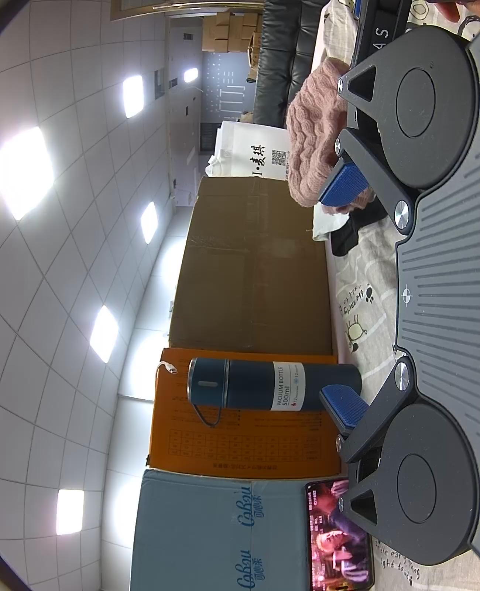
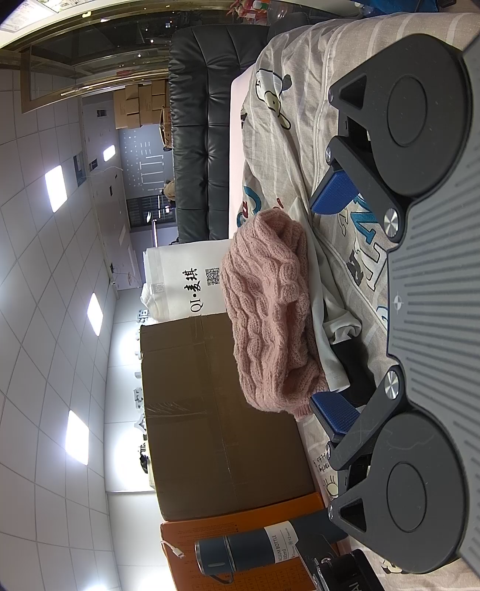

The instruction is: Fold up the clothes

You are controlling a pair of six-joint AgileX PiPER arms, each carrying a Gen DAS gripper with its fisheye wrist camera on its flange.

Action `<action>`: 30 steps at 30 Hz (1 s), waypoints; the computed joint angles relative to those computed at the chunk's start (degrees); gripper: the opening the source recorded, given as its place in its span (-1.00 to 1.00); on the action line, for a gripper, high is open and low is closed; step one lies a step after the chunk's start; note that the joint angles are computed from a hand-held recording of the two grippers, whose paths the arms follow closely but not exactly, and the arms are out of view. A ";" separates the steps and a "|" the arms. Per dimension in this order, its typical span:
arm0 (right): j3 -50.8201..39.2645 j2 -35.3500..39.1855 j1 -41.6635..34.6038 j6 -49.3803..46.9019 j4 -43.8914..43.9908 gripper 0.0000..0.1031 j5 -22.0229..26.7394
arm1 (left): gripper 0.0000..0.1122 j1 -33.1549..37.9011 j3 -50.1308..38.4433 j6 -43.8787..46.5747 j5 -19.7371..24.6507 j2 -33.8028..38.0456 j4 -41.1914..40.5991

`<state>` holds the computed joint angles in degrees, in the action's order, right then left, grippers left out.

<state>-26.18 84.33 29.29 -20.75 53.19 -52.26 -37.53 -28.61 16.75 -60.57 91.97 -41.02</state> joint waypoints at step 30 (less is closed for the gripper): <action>-0.36 0.06 0.33 -0.55 0.56 1.00 0.16 | 0.84 0.01 0.11 -0.08 0.09 -0.19 -0.09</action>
<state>-26.54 84.40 29.62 -21.30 53.75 -52.11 -37.52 -28.51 16.66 -60.48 91.78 -41.11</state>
